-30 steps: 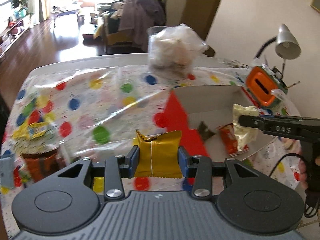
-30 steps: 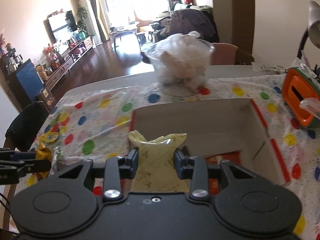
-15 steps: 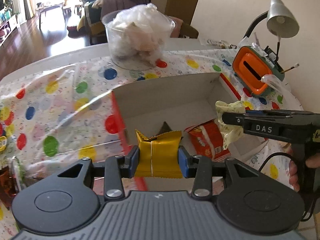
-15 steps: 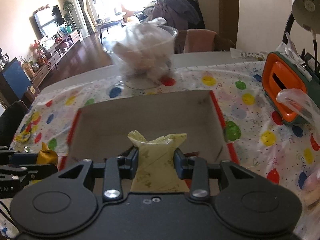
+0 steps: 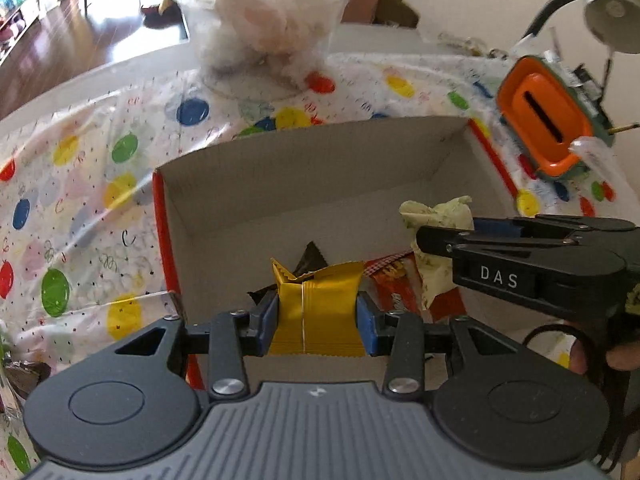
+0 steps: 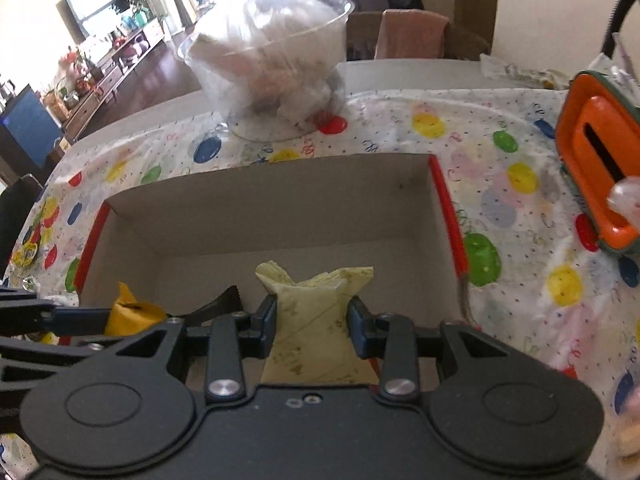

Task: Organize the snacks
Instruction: 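Carry both snacks over the red box and open both tools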

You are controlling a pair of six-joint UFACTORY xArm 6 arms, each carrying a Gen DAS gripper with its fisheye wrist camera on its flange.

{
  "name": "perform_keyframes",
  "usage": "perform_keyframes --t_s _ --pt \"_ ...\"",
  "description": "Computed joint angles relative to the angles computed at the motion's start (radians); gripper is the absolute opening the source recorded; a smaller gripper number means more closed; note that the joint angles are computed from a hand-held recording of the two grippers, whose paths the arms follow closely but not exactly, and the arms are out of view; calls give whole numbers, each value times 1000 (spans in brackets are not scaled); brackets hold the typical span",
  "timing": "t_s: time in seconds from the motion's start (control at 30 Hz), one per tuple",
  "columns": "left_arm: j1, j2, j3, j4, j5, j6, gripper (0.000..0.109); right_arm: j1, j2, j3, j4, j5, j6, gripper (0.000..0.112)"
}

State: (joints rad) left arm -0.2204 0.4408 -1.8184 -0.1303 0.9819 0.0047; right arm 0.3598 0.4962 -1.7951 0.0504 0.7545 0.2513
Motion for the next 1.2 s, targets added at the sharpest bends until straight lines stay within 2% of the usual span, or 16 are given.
perform_keyframes --t_s 0.27,0.47,0.57,0.73,0.83,0.9,1.2 --pt "2 182 -263 29 172 -78 40 -5 125 -179 24 106 -39 35" --pt "8 313 -489 22 341 -83 41 -1 170 -250 25 163 -60 37" --pt "9 361 -576 25 398 -86 41 -3 178 -262 35 173 -64 38" --pt "11 375 -598 25 415 -101 41 -4 186 -276 37 187 -59 40" --pt "14 362 -575 12 398 -100 42 -5 177 -264 37 182 -54 45" --pt "16 342 -542 9 379 -104 47 -6 163 -245 37 172 -55 47" --pt "20 192 -303 -13 229 -88 52 -6 71 -132 43 111 -56 55"
